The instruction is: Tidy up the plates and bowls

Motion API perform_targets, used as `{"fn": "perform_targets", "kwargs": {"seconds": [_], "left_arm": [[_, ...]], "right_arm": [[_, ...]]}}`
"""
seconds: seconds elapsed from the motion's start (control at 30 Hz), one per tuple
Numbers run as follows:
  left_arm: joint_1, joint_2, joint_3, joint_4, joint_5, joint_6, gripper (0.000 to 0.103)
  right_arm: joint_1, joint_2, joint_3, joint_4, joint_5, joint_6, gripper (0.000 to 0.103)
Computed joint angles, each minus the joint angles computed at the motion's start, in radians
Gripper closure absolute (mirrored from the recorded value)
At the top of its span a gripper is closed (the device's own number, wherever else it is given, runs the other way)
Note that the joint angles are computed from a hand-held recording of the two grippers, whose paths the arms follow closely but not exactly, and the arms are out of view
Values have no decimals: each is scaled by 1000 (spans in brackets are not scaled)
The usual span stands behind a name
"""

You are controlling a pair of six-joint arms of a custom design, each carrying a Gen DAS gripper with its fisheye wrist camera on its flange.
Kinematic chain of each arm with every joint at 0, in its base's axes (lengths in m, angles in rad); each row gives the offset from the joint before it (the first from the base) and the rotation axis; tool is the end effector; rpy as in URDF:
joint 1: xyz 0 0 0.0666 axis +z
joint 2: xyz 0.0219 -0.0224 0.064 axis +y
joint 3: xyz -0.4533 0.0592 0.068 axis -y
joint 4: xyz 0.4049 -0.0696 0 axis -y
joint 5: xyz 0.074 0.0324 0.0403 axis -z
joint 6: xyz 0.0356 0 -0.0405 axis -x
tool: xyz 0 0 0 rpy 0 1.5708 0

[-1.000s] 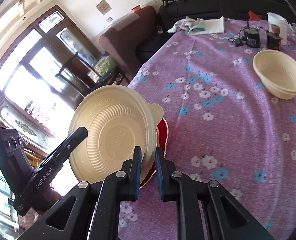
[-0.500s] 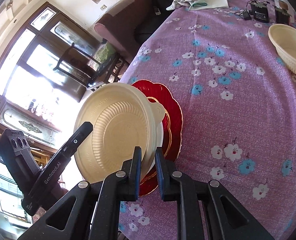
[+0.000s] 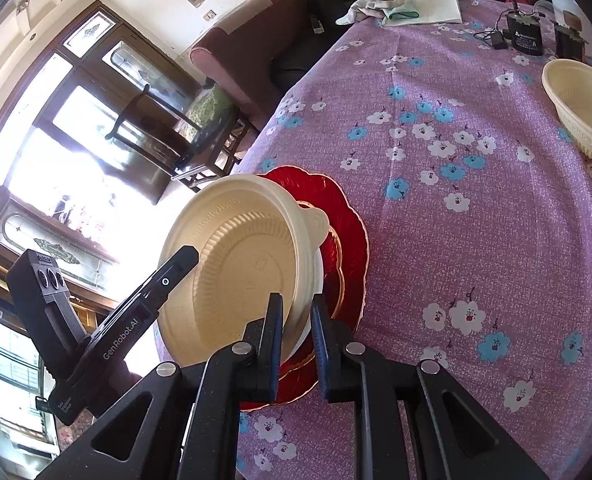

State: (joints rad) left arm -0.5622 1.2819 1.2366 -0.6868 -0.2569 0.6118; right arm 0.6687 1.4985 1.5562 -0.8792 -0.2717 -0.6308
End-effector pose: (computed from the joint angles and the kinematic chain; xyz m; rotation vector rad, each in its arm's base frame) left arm 0.3794 -0.2288 0.4935 -0.1886 2.2865 -0.3192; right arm 0.4140 0.3388 0.5316 -0.1861 2.5573 0.8878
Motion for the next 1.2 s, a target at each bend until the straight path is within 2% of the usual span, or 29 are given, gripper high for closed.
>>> {"fn": "perform_targets", "kwargs": {"seconds": [0.2,0.4,0.8,1.07,1.2], "left_arm": [[3,-6,-3,0,-15,7,68],[-5,-17,-1,-1,-37,5,63],[-38,-34,14,0,-80,-7,56],[-130,-31,60,6,-155,-63,49],[-210,17,106,14,-137,-128,44]], "right_arm": [[0,-3,-1,-7,1,6,85],[6,-15,-1,-4,31,26,79],[-22,-73,-56,39,27,-5,78],[-66,-131,-116,66,33,-22,78],[-114,-175,-161,86,39,-41,78]]}}
